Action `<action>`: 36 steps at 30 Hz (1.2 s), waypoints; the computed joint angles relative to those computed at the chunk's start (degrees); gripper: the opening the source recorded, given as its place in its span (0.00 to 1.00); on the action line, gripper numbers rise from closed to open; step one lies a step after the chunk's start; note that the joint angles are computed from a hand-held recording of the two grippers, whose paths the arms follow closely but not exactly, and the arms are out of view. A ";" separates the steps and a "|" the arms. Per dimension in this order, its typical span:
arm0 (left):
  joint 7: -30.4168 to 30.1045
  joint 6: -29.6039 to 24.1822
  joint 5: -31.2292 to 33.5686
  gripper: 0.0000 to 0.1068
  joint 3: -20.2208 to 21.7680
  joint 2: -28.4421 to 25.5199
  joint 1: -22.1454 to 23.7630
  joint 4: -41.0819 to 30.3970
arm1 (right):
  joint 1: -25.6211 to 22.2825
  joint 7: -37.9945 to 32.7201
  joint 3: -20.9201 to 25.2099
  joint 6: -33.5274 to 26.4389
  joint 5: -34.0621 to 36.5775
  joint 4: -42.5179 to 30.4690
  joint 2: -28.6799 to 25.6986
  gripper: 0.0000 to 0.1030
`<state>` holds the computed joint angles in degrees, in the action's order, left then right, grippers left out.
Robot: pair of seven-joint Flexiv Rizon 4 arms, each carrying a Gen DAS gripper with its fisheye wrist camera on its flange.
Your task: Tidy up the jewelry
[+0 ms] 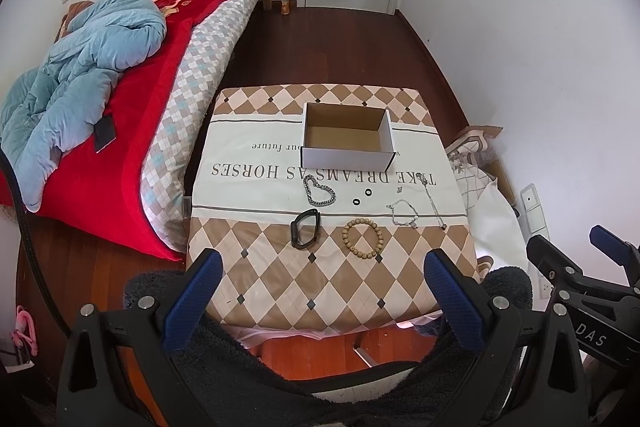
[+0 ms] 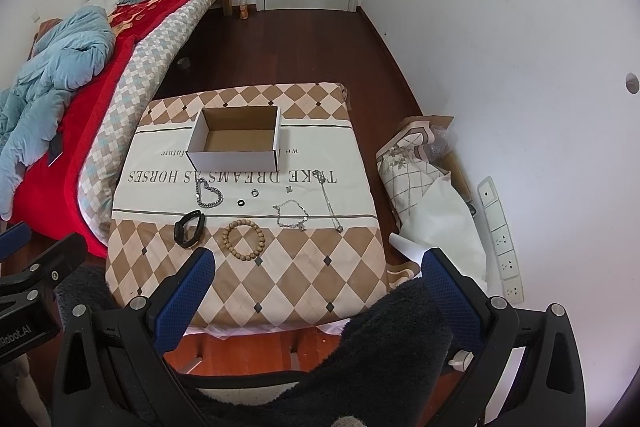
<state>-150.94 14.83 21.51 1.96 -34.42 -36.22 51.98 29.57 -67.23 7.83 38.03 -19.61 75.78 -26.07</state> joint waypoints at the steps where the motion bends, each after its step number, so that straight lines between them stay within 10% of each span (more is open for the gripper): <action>1: 0.01 0.01 -0.03 0.96 -0.02 -0.02 0.02 -0.04 | 0.01 0.03 -0.01 0.02 -0.01 0.05 0.02 1.00; 36: -0.83 0.36 -0.09 0.96 -0.09 0.32 0.39 1.04 | 0.15 -0.45 -0.24 -1.44 0.82 -2.44 -1.60 1.00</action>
